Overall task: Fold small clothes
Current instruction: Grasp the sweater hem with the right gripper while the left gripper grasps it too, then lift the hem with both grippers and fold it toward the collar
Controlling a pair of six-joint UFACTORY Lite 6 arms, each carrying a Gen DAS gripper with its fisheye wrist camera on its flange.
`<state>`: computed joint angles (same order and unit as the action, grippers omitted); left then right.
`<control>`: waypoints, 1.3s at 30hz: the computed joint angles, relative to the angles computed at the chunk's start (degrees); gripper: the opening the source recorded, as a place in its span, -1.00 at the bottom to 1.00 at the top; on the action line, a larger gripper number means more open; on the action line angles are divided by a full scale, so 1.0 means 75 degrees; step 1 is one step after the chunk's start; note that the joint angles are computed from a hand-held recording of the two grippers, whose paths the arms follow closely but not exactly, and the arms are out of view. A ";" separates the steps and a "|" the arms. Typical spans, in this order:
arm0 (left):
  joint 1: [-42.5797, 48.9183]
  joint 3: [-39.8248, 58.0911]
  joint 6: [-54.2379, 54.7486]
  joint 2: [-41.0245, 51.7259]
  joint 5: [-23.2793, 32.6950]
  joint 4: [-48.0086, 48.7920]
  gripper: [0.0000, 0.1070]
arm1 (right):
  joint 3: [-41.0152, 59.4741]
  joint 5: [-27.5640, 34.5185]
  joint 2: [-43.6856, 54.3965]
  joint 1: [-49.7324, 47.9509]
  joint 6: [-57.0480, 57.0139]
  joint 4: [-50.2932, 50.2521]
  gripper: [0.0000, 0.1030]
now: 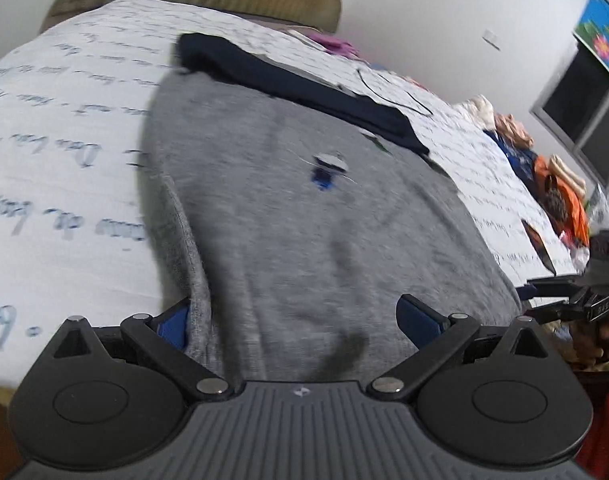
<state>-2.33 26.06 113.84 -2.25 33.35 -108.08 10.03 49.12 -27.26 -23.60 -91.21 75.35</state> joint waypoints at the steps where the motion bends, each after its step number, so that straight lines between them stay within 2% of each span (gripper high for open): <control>1: -0.0181 0.0042 0.0046 0.0075 0.0022 -0.0125 0.92 | 0.0015 -0.0006 0.0118 0.0192 -0.0100 0.0211 0.56; 6: -0.0485 0.0407 -0.0205 0.0582 0.0366 -0.0079 0.91 | 0.0245 0.0143 0.1237 0.1110 -0.1010 0.1687 0.54; 9: -0.0577 0.0517 -0.0169 0.0752 0.0496 -0.0129 0.90 | 0.0484 0.0091 0.1828 0.1860 -0.1518 0.2652 0.44; 11: -0.0650 0.0440 -0.0042 0.0681 0.0497 -0.0220 0.84 | 0.0743 -0.0020 0.2276 0.2500 -0.1921 0.3340 0.30; 13: -0.0880 0.0431 0.0122 0.0643 0.0262 -0.0512 0.69 | 0.1015 -0.0275 0.2671 0.3163 -0.2275 0.4018 0.15; 14: -0.0976 0.0431 0.0137 0.0575 0.0077 -0.0604 0.45 | 0.1147 -0.0392 0.2804 0.3428 -0.2447 0.4283 -0.03; 15: -0.1062 0.0458 0.0075 0.0501 -0.0177 -0.0651 0.05 | 0.1264 -0.0582 0.2876 0.3679 -0.2529 0.4505 -0.16; 16: -0.1111 0.0517 -0.0093 0.0448 -0.0466 -0.0645 -0.15 | 0.1367 -0.0826 0.2911 0.3891 -0.2536 0.4677 -0.50; 17: -0.1091 0.0631 -0.0426 0.0469 -0.0686 -0.0480 -0.47 | 0.1441 -0.1054 0.2928 0.4038 -0.2560 0.4812 -0.70; 18: -0.0975 0.0754 -0.0809 0.0542 -0.0741 -0.0211 -0.67 | 0.1449 -0.1161 0.2903 0.4083 -0.2552 0.4844 -0.71; 20: -0.0731 0.0952 -0.1474 0.0695 -0.0565 0.0311 -0.71 | 0.1471 -0.1152 0.2869 0.4063 -0.2525 0.4778 -0.72; 24: -0.1195 0.0983 -0.1406 0.0320 -0.1026 0.0050 -0.75 | 0.1337 -0.1131 0.2276 0.3863 -0.2283 0.4426 -0.73; 28: -0.1503 0.1305 -0.1727 0.0101 -0.0938 0.0099 -0.75 | 0.1434 -0.1039 0.1654 0.3397 -0.1721 0.3650 -0.73; 32: -0.1891 0.2141 -0.2240 0.0273 -0.1164 0.0297 -0.75 | 0.1906 -0.0959 0.1462 0.2969 -0.1310 0.3124 -0.73; 39: -0.2202 0.4038 -0.3593 0.1221 -0.1745 0.1184 -0.75 | 0.2973 -0.0720 0.2136 0.2169 -0.1322 0.3115 -0.73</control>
<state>-18.84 56.35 86.89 6.90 20.26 -99.20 32.33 43.71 -11.24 -7.33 -101.13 98.71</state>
